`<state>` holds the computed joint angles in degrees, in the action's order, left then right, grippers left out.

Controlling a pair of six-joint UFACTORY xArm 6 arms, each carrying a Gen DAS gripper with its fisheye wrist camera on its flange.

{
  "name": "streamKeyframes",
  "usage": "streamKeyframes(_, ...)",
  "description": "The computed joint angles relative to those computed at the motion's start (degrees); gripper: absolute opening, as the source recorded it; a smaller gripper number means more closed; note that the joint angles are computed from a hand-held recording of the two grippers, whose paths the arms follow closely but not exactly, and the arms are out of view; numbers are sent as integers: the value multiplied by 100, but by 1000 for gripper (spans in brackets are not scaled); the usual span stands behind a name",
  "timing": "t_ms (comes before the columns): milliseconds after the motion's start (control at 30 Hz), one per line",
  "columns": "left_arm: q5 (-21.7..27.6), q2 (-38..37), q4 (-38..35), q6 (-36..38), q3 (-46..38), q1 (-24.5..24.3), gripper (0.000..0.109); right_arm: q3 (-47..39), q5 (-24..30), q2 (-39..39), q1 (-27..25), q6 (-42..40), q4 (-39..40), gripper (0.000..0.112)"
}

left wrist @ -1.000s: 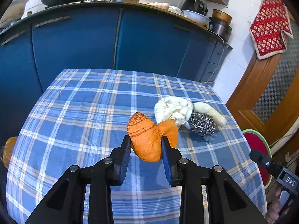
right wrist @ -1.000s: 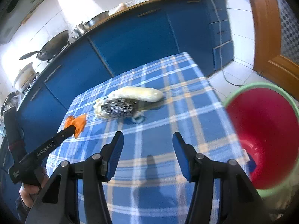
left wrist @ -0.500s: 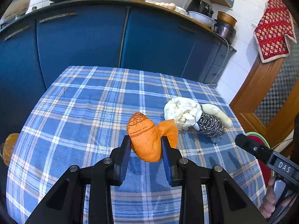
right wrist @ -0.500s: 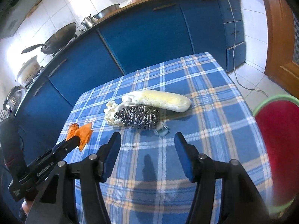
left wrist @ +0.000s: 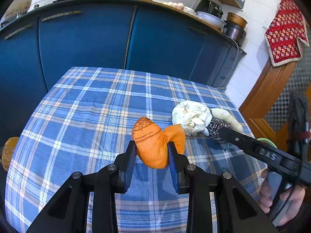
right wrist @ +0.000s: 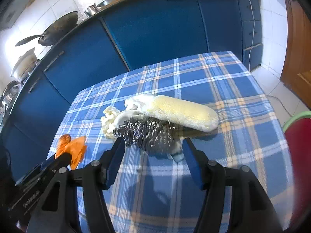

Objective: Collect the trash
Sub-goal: 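Grasp the steel wool scrubber with the right tool and lift it, then carry the orange glove and steel wool in both tools toward the red bucket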

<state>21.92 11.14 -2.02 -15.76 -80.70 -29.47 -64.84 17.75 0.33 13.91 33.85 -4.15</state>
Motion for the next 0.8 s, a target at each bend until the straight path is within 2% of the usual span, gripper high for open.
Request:
streamKeyframes(100, -3, 2, -23, 19, 5, -3, 33, -111, -16, 145, 4, -271, 374, 61)
streamKeyframes(233, -6, 10, -53, 43, 8, -8, 33, -144, -46, 189, 26, -429, 436, 35)
streamKeyframes(400, -14, -31, -8, 8, 41, -25, 33, -24, -104, 80, 98, -730, 716, 21)
streamKeyframes(567, -47, -137, 9, 7, 135, -46, 33, 252, -306, -255, 195, -642, 543, 16)
streamKeyframes(800, -89, -300, -67, 110, 261, -125, 33, 771, -613, -832, 298, -514, 524, 15)
